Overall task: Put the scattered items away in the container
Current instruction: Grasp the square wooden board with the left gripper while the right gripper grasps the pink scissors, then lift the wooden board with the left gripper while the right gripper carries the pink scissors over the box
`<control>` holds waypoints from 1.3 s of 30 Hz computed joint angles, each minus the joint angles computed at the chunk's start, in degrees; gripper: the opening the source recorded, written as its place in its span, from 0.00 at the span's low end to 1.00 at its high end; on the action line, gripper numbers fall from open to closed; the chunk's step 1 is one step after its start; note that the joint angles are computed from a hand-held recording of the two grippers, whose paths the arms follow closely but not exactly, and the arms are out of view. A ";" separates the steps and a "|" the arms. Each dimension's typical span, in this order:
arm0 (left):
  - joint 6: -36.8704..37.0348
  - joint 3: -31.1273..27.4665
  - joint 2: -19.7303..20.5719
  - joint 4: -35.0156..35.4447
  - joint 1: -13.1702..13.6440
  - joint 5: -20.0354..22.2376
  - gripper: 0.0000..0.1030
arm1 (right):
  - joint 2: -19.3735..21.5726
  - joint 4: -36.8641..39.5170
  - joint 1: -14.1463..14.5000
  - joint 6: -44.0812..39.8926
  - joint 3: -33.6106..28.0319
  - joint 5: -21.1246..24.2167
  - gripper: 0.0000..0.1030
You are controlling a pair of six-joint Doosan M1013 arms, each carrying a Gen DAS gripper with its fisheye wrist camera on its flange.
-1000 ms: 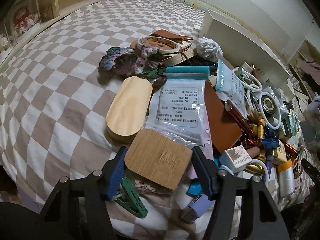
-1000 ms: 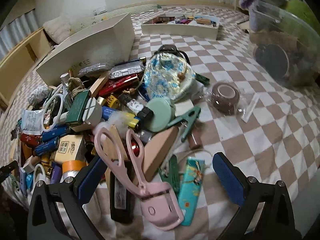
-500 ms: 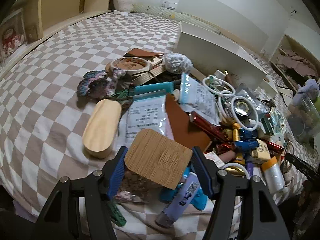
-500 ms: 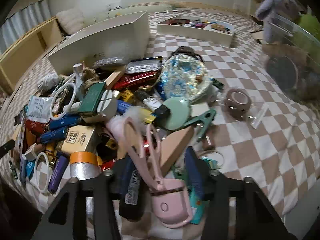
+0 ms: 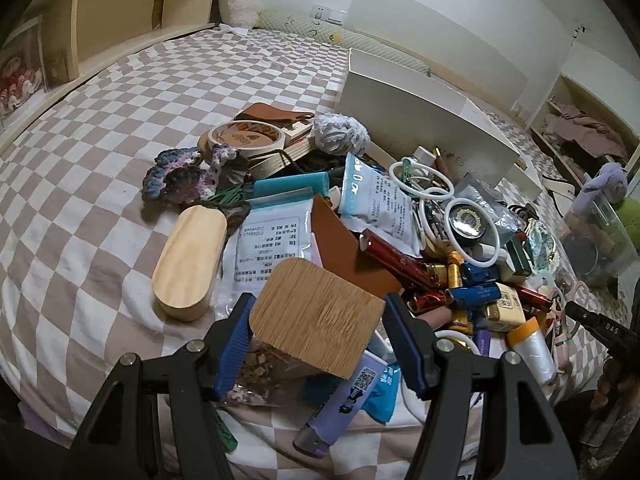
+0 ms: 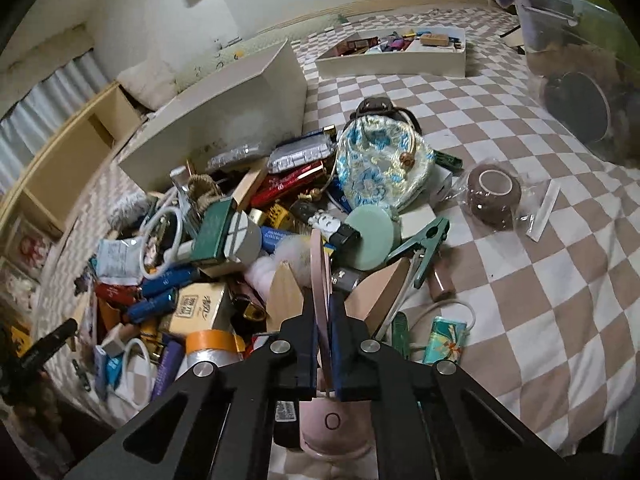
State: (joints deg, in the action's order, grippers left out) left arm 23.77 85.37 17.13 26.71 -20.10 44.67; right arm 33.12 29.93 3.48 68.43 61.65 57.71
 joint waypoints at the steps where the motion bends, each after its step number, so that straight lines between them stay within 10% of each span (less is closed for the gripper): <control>1: 0.02 -0.05 0.00 -0.10 -0.02 -0.12 0.62 | 0.03 0.50 -0.10 0.01 -0.21 0.30 0.05; 39: 12.61 -9.33 2.62 -1.77 -1.50 -3.80 0.62 | -0.14 11.75 3.92 -14.17 -6.11 4.51 0.05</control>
State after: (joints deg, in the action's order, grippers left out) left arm 36.38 76.04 19.74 24.94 -21.60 40.87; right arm 32.98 41.67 7.40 54.26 55.54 62.23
